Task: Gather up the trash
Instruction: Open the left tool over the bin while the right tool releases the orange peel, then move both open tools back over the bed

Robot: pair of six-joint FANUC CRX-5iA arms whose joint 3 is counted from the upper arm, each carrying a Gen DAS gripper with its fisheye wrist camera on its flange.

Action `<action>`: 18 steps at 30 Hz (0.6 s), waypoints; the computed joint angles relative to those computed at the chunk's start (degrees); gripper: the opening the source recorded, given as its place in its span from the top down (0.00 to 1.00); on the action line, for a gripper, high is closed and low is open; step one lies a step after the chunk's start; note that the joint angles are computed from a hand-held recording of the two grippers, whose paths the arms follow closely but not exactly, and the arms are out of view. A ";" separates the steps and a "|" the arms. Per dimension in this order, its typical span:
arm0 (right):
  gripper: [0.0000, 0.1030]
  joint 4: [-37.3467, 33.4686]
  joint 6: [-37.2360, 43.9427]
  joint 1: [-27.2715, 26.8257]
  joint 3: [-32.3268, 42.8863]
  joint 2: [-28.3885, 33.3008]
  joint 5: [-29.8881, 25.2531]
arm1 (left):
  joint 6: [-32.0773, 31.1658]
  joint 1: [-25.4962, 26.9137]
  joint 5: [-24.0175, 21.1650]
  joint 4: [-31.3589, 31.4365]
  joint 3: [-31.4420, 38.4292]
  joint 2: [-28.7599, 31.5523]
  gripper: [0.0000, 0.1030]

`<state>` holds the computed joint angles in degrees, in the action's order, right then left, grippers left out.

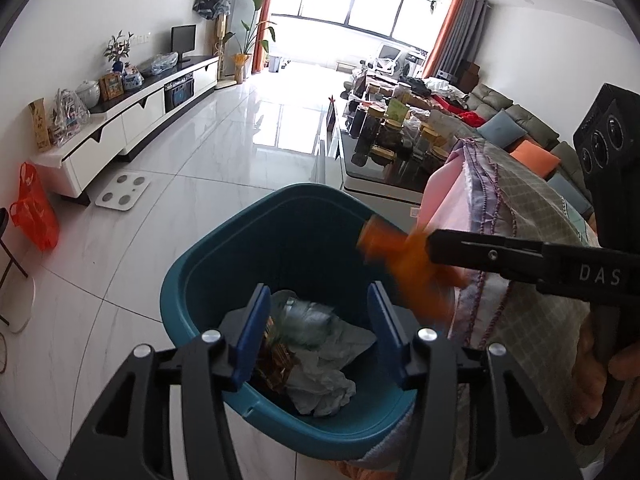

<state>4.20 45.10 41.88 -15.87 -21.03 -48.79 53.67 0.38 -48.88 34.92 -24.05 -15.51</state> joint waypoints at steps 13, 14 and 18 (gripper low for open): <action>0.58 6.58 -6.17 2.52 -5.93 -6.30 3.20 | -2.45 1.47 2.73 3.48 -4.41 -5.41 0.19; 0.54 9.95 -8.82 4.20 -7.77 -8.20 3.23 | -3.05 1.57 3.38 4.29 -5.29 -6.60 0.11; 0.33 22.88 -19.98 11.41 -14.06 -14.82 1.28 | -6.63 1.86 5.77 8.44 -9.04 -11.55 0.04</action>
<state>27.08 25.12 53.29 -29.93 -35.85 -47.50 47.05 2.24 -43.11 43.36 -33.09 -27.06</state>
